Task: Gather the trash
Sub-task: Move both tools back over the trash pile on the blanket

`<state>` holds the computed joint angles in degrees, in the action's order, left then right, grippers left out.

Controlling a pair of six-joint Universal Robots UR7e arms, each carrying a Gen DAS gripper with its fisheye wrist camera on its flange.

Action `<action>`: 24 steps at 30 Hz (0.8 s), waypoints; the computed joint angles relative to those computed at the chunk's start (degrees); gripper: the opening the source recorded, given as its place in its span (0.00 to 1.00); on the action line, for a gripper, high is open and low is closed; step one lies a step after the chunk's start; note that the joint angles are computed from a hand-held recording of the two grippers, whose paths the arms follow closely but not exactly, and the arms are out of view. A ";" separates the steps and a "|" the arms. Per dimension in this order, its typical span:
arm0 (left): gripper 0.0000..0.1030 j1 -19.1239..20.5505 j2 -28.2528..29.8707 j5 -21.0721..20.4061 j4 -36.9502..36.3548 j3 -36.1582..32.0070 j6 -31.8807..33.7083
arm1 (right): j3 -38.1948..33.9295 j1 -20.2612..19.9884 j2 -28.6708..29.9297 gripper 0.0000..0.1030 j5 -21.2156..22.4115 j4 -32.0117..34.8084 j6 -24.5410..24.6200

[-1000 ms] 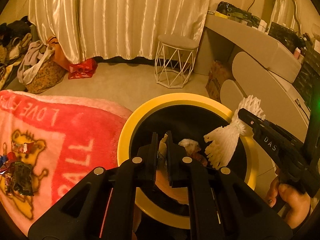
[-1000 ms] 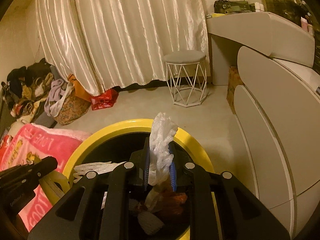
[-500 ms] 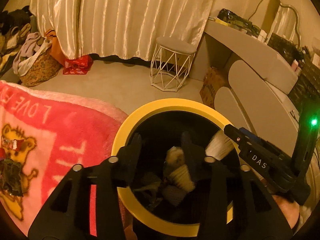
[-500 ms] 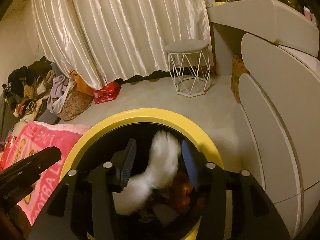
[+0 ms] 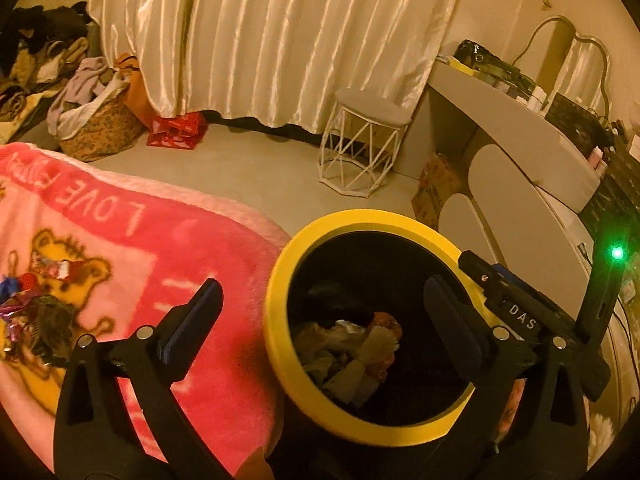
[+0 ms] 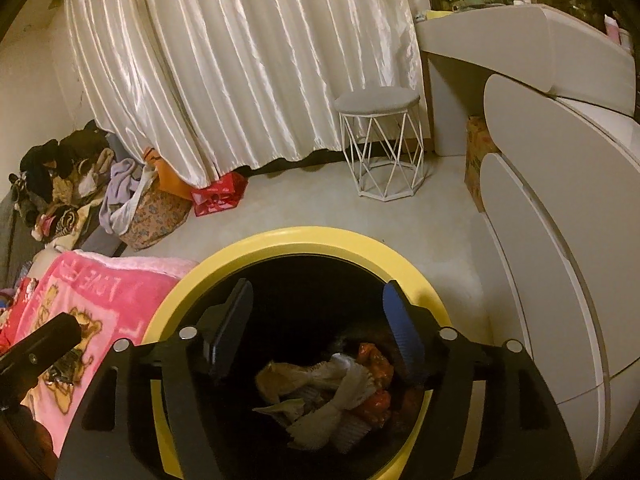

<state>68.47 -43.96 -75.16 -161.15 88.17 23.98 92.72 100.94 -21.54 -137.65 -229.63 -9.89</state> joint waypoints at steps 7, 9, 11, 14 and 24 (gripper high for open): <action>0.90 0.35 -2.42 1.82 -2.56 2.12 0.18 | -1.67 1.57 1.19 0.69 0.22 -1.06 -3.20; 0.90 0.46 -3.05 2.18 -3.39 2.71 0.10 | -2.46 2.19 1.67 0.70 0.13 -0.94 -4.07; 0.90 0.59 -3.66 2.56 -4.24 3.24 -0.19 | -2.87 2.63 1.95 0.70 0.08 -0.87 -4.59; 0.90 0.64 -4.25 3.08 -5.05 3.61 -0.23 | -3.50 3.29 2.40 0.70 0.35 -0.66 -5.38; 0.90 1.49 -6.84 5.20 -10.20 5.88 0.58 | -5.14 5.61 3.74 0.72 2.69 0.36 -6.59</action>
